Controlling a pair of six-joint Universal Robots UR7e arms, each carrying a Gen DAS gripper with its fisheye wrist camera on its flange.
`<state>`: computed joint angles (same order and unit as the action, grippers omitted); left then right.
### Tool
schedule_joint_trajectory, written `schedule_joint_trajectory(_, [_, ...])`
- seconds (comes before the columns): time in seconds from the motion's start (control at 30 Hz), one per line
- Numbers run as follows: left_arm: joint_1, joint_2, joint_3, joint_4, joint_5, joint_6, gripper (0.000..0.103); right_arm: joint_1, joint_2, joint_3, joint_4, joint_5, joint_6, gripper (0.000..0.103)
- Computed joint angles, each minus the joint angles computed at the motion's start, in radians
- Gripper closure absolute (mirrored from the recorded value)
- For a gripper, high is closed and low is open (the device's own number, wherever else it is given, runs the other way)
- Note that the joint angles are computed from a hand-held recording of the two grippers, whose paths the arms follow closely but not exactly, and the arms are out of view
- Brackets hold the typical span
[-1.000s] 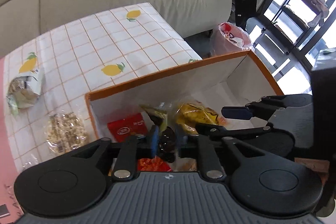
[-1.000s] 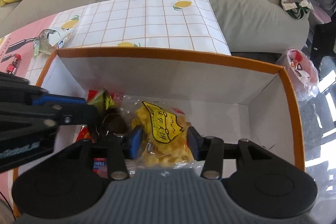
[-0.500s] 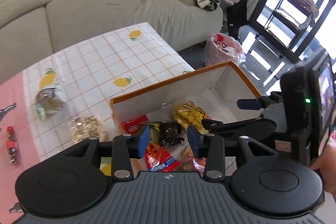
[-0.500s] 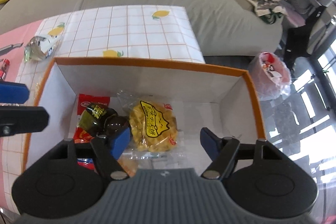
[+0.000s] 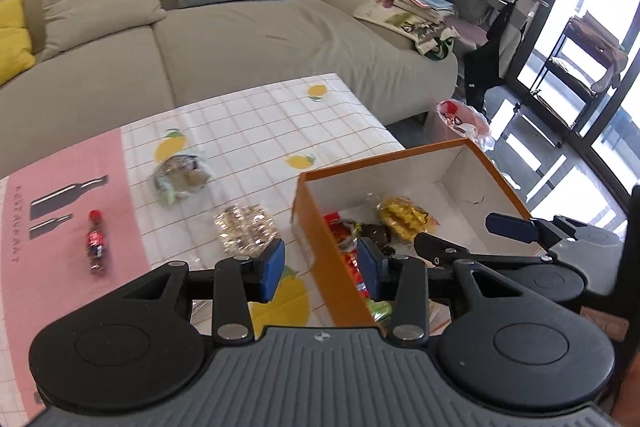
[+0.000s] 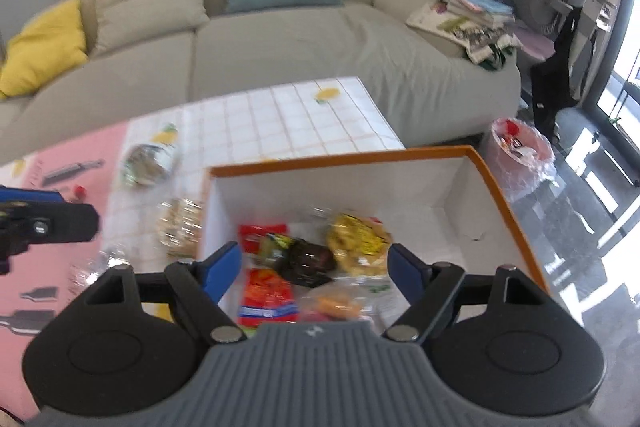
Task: Organize snacks
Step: 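Move both tools back over the remaining snacks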
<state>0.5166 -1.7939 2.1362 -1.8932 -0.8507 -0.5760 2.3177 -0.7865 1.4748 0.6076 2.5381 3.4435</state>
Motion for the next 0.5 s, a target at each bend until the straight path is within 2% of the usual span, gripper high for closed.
schedule_joint_trajectory(0.17, [-0.034,-0.091,0.022,0.120,0.039,-0.072,0.055,0.067,0.031,-0.002,-0.053,-0.001,0.014,0.025])
schedule_joint_trajectory(0.3, [-0.039,-0.170,0.044,0.196,0.061,-0.123,0.055,0.111,0.074,-0.015,-0.089,0.011,-0.010,0.026])
schedule_joint_trajectory(0.5, [0.008,-0.265,0.071,0.268,0.053,-0.180,0.055,0.146,0.120,-0.020,-0.141,-0.013,-0.040,0.037])
